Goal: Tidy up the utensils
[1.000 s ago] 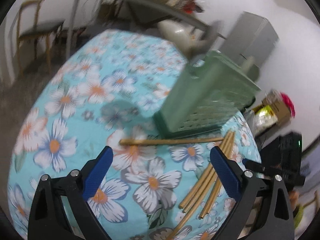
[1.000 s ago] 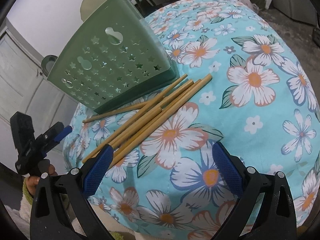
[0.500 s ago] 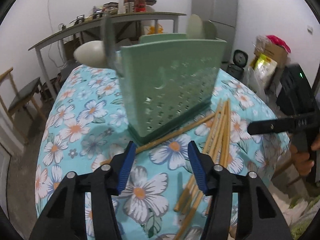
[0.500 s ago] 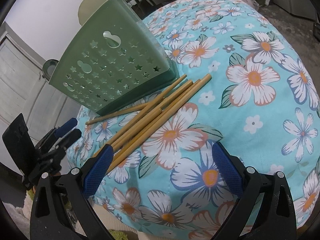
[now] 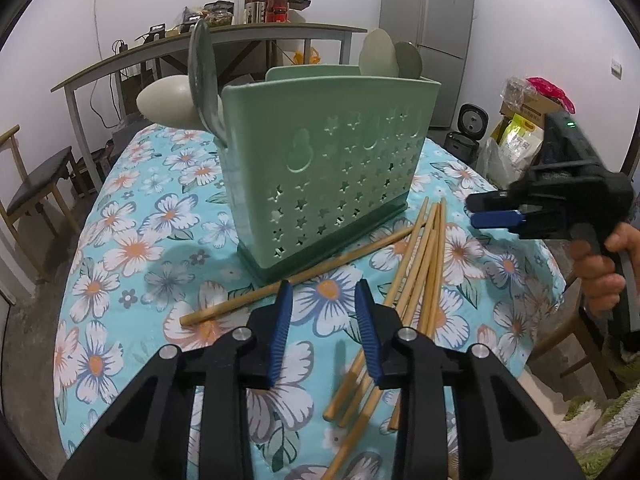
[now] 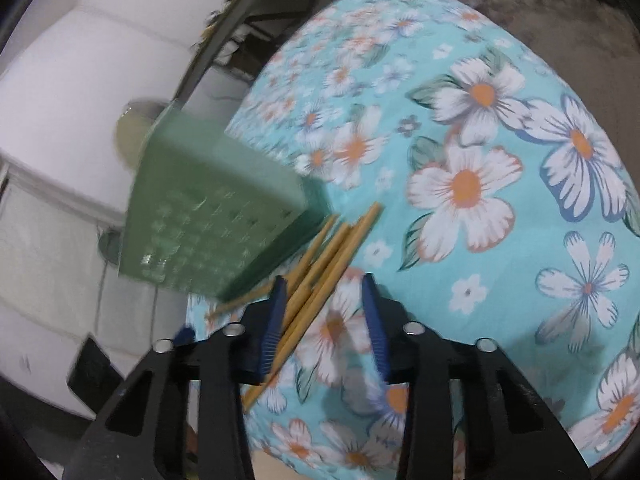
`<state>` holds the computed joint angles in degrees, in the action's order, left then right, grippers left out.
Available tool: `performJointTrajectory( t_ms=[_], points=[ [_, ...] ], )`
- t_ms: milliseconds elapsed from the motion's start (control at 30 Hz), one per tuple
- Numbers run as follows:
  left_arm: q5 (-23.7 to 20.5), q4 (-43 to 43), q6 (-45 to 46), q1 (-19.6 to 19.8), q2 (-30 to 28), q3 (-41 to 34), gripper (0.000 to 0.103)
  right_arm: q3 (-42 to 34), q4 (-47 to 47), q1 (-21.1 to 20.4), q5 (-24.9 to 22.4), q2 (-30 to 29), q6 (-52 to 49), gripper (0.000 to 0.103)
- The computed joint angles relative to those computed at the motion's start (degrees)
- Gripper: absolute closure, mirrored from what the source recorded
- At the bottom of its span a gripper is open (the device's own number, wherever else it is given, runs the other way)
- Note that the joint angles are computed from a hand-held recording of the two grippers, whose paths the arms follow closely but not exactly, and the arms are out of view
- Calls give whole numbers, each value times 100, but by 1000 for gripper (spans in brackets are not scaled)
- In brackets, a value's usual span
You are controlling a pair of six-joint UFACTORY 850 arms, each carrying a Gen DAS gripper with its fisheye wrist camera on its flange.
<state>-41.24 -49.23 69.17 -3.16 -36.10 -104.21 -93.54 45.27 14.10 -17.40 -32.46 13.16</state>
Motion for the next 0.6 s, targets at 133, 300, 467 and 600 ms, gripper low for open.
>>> performJointTrajectory(
  t_ms=[133,300,467,600],
  points=[
    [-58,-79,-2,37,11,20,73,11,1237,-186,20,-143,-476,84],
    [-96,-57,-131,64,-33,-37,73,-12,2130,-313,92,-268,-838,88],
    [-120,-52,-197,72,-67,-72,73,-166,2151,-361,105,-419,-641,91],
    [-119,-51,-199,72,-66,-71,73,-171,1660,-320,182,-413,-149,96]
  ],
)
